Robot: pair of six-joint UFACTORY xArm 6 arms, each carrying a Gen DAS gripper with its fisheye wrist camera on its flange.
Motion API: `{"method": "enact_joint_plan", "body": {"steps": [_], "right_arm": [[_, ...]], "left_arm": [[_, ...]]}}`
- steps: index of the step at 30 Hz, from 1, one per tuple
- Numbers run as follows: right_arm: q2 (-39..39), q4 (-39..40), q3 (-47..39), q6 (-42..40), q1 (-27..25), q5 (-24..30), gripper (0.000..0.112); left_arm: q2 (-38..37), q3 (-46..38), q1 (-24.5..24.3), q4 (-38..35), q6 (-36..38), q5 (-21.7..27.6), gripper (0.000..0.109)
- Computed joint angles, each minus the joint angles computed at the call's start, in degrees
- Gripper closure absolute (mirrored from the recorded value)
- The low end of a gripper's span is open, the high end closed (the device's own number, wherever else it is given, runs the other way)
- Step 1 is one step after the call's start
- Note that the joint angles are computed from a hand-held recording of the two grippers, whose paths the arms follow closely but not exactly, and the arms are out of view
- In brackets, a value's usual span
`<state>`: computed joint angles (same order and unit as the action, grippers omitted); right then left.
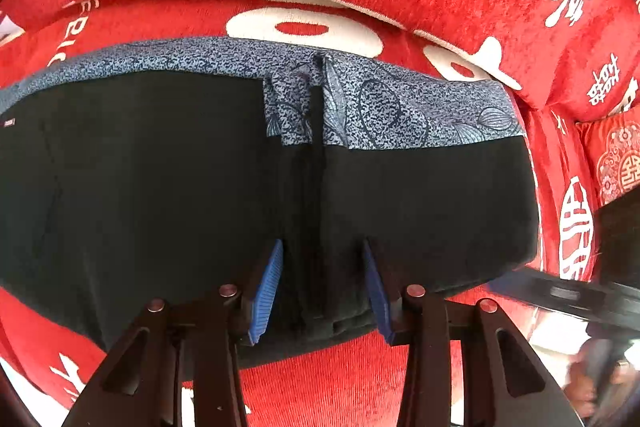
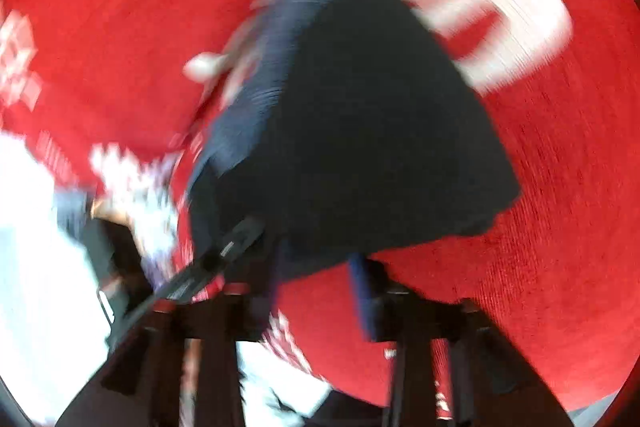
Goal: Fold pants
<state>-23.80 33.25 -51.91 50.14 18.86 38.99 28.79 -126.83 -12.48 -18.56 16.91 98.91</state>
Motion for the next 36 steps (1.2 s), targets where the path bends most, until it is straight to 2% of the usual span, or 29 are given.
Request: {"method": "enact_joint_plan", "body": {"steps": [1, 3, 6, 8, 9, 11, 13, 14, 17, 18, 19, 20, 21, 23, 24, 25, 27, 30, 32, 34, 36], "right_arm": [[0.2, 0.2, -1.7, -3.4, -0.5, 1.0, 0.054], [-0.6, -2.5, -4.3, -8.1, -2.8, 2.3, 0.051], [0.6, -13.6, -7.0, -4.7, -8.7, 5.2, 0.048], [1.8, -14.9, -6.2, -5.1, -11.9, 6.0, 0.048], [3.2, -14.0, -6.2, -7.1, -13.4, 6.7, 0.048], [6.6, -5.9, -6.2, -15.2, -16.2, 7.9, 0.051], [9.8, 2.5, -7.1, -20.2, -17.0, 10.1, 0.068], [11.1, 3.1, -8.3, -20.9, -17.3, 10.9, 0.071], [10.8, 3.5, -10.1, -19.5, -16.8, 11.1, 0.076], [9.3, 1.0, -9.4, -17.4, -16.2, 11.3, 0.076], [9.6, -4.0, -11.1, -14.2, -15.7, 13.3, 0.076], [12.2, -10.0, -14.4, -13.5, -15.0, 17.8, 0.076], [15.0, -16.0, -17.8, -12.9, -13.7, 22.2, 0.073], [19.1, -28.0, -23.5, -10.9, -9.6, 26.0, 0.062], [21.2, -33.6, -27.1, -9.0, -7.4, 29.1, 0.061], [23.2, -36.8, -30.8, -8.2, -5.7, 32.2, 0.059], [23.7, -38.5, -34.0, -7.6, -4.4, 35.7, 0.058], [22.4, -45.3, -37.0, -5.1, -1.0, 37.8, 0.058], [21.6, -43.9, -37.9, -5.0, -0.1, 34.6, 0.058], [25.6, -33.7, -41.2, -6.7, -0.5, 29.2, 0.058], [29.7, -27.8, -44.5, -8.0, -0.4, 27.3, 0.058]], "left_arm": [[0.1, 0.0, 0.0, -0.2, -0.4, 0.0, 0.066], [0.4, -0.3, 0.0, -0.5, -0.7, 0.1, 0.066], [-0.1, 0.7, -0.4, -0.5, -0.9, -0.5, 0.066], [-0.2, 0.8, -0.2, -0.1, -0.4, -0.6, 0.066], [-0.1, 0.4, 0.0, 0.0, -0.1, -0.3, 0.066], [0.0, 0.1, -0.1, 0.2, 0.2, -0.3, 0.066], [1.0, -1.7, -0.2, 0.4, -0.4, 0.8, 0.066], [1.5, -2.5, -0.3, 0.5, -0.8, 1.2, 0.066], [2.4, -4.4, -0.5, 1.0, -0.4, 1.2, 0.066], [2.5, -4.4, -0.7, 1.3, 0.1, 0.7, 0.066], [2.7, -4.3, -0.9, 1.8, 0.3, 0.2, 0.066], [2.8, -4.1, -0.9, 1.7, 0.2, 0.1, 0.065], [2.7, -3.6, -0.9, 1.6, 0.1, -0.3, 0.065], [2.1, -2.6, -1.0, 2.4, -0.5, -1.1, 0.065], [2.0, -2.6, -1.1, 2.7, -0.8, -1.3, 0.061], [0.9, -1.4, -1.5, 4.2, -0.7, -2.6, 0.051], [-1.6, 2.3, -1.7, 6.5, 0.4, -5.6, 0.04], [-2.4, 3.3, -1.0, 7.3, 1.0, -5.8, 0.04], [-2.9, 3.8, -0.3, 7.6, 0.4, -6.1, 0.04], [-4.1, 5.4, 0.2, 8.8, 0.4, -7.5, 0.04], [-5.3, 7.2, 0.6, 10.1, 0.4, -8.9, 0.04]]}}
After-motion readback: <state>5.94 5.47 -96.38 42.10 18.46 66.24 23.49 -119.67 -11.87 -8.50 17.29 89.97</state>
